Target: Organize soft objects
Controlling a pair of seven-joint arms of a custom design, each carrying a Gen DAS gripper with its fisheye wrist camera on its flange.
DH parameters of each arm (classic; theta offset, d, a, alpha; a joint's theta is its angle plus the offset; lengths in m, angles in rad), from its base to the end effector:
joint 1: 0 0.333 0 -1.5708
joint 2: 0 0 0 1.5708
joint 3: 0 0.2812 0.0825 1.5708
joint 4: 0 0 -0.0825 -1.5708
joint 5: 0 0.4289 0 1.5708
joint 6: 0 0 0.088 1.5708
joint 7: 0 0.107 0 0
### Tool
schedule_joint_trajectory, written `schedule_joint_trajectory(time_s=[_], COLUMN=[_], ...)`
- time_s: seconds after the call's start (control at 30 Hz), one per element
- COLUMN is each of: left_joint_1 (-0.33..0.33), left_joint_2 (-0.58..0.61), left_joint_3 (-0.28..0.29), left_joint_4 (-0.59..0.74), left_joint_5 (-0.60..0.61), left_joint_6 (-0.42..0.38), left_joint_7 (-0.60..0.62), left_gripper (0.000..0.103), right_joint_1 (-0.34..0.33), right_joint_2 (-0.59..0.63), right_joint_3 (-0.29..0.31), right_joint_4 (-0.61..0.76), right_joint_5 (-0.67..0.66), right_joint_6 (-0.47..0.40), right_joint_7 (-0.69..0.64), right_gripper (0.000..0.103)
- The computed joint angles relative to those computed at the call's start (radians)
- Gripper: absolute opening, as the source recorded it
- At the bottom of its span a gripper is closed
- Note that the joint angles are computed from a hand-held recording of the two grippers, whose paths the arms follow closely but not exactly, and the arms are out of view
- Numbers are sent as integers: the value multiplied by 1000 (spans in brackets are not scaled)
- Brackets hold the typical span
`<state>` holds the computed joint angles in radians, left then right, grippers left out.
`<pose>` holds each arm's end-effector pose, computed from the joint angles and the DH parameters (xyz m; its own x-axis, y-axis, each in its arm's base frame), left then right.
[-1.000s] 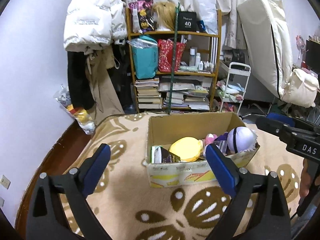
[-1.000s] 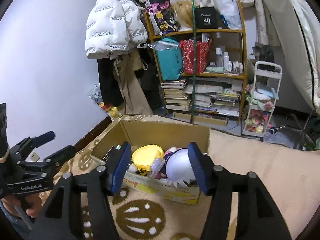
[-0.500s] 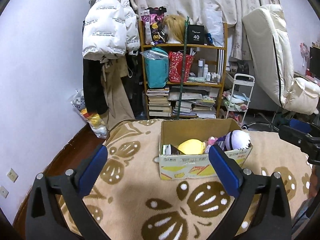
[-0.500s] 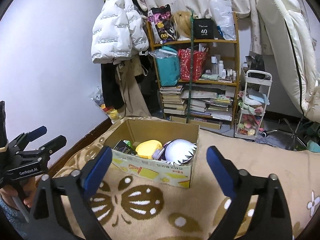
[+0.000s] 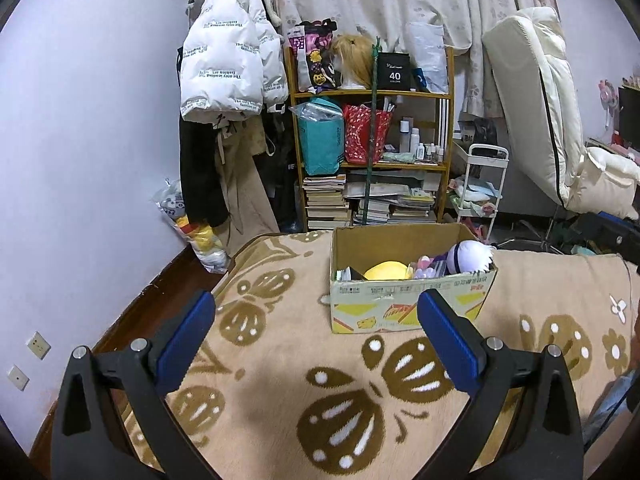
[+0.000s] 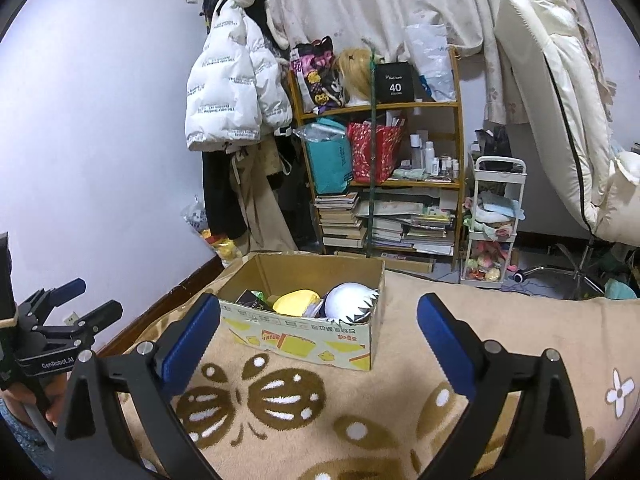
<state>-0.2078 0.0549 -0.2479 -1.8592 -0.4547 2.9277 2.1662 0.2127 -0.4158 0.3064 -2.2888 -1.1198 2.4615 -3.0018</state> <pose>0.6101 -0.2645 0.5553 -0.5729 -0.8168 -0.0682 -0.3813 0.3392 -0.8600 0.4565 0.2738 0.5232 -0.3361 -0.9276 -0.1632 -0.3614 0.2871 -0.8871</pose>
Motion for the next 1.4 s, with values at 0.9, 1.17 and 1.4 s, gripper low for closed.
schedule_joint_trajectory(time_s=[0.9, 1.17, 1.4], left_joint_1=[-12, -14, -15], left_joint_2=[-23, -26, -25], left_joint_3=[2, 0, -1], left_joint_4=[-53, -59, -60], left_joint_5=[-130, -142, -152], left_joint_6=[73, 78, 76], left_joint_7=[107, 125, 139], left_gripper=[100, 100, 100], right_joint_1=[9, 7, 5], right_joint_2=[-64, -69, -74], right_joint_3=[25, 25, 27], right_joint_4=[-74, -81, -85], right_joint_5=[-61, -38, -34], right_joint_6=[-46, -60, -63], right_joint_7=[88, 82, 82], right_gripper=[103, 103, 103])
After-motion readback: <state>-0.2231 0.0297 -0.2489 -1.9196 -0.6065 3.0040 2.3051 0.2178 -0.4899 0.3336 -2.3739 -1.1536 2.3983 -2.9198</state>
